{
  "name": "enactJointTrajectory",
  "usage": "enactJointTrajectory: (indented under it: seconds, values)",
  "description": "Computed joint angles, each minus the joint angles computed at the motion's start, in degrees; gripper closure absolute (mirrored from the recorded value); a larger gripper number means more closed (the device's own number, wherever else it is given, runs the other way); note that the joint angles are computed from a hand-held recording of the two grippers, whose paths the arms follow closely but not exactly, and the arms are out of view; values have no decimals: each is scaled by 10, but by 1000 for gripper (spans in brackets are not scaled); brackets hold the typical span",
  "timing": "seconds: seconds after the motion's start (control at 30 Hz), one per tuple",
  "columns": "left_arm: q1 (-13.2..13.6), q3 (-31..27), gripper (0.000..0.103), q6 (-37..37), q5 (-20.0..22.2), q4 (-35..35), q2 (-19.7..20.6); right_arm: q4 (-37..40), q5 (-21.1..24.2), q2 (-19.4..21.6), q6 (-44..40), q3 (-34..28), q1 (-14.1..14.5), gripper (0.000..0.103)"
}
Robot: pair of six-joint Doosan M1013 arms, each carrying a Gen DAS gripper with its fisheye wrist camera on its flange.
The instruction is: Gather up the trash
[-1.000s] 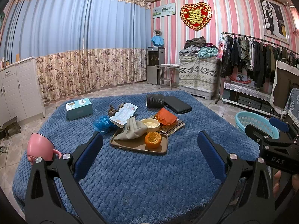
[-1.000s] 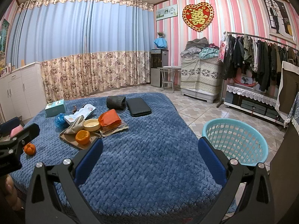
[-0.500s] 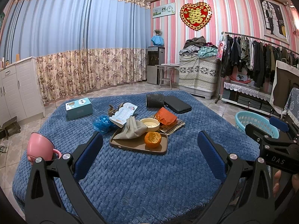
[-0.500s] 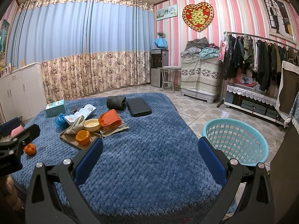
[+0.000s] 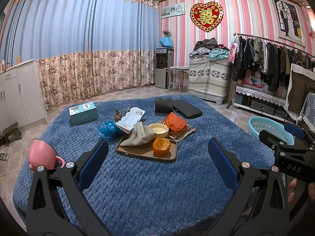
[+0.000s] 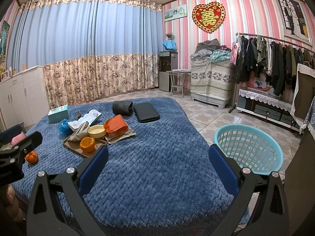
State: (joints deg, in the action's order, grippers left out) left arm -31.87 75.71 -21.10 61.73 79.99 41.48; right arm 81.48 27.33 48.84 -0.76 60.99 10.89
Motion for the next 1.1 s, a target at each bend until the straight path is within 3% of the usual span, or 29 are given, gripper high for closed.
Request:
enactJointTrajectory:
  seconds: [0.87,1.1]
  values:
    - [1,2,5,-3,2,6,1,-2,-6,1,0,0,2,4]
    - [5,20,5,-18,-18,-1,-4,-3,-11,3,-2,-1,3,4]
